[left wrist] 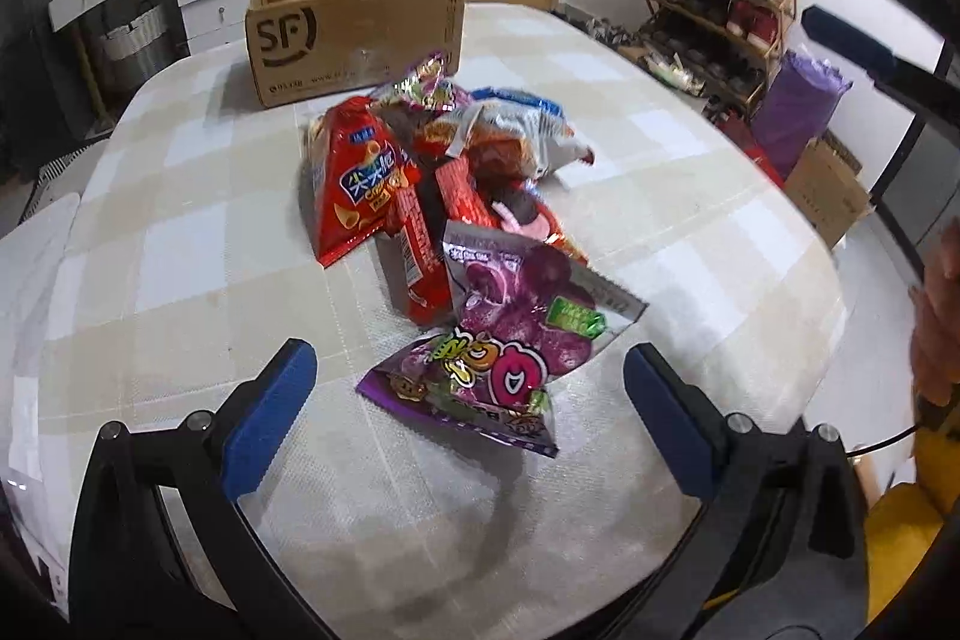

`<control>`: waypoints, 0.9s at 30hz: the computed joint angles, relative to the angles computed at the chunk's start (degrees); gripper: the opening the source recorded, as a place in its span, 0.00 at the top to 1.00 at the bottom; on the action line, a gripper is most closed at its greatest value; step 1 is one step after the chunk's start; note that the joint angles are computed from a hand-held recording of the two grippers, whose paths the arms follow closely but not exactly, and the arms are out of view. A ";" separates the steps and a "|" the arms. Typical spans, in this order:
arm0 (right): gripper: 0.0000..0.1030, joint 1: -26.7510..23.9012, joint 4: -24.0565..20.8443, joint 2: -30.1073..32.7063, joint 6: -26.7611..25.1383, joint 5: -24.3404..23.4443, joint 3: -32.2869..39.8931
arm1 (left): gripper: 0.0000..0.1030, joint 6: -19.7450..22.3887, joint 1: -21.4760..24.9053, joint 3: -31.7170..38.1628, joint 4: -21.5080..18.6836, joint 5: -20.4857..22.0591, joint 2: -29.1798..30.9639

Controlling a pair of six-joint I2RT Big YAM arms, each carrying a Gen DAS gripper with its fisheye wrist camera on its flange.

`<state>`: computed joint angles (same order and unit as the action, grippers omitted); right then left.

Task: Organize snacks
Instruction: 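Move both tools back over the snack pile, then grasp the purple candy bag with the left tool while the right tool grasps the white chip bag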

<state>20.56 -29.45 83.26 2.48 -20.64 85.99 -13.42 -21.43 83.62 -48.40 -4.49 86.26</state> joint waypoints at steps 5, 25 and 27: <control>0.01 -0.67 0.18 0.72 0.24 -2.00 -0.32 | 0.01 0.34 0.49 1.69 -0.88 1.20 2.82; 0.01 -2.84 0.73 2.41 4.21 -4.55 -1.43 | 0.59 1.84 2.12 1.38 1.89 7.66 3.79; 0.01 -2.88 0.43 2.46 4.38 -4.48 -1.36 | 0.60 1.05 2.52 0.38 2.73 7.96 2.70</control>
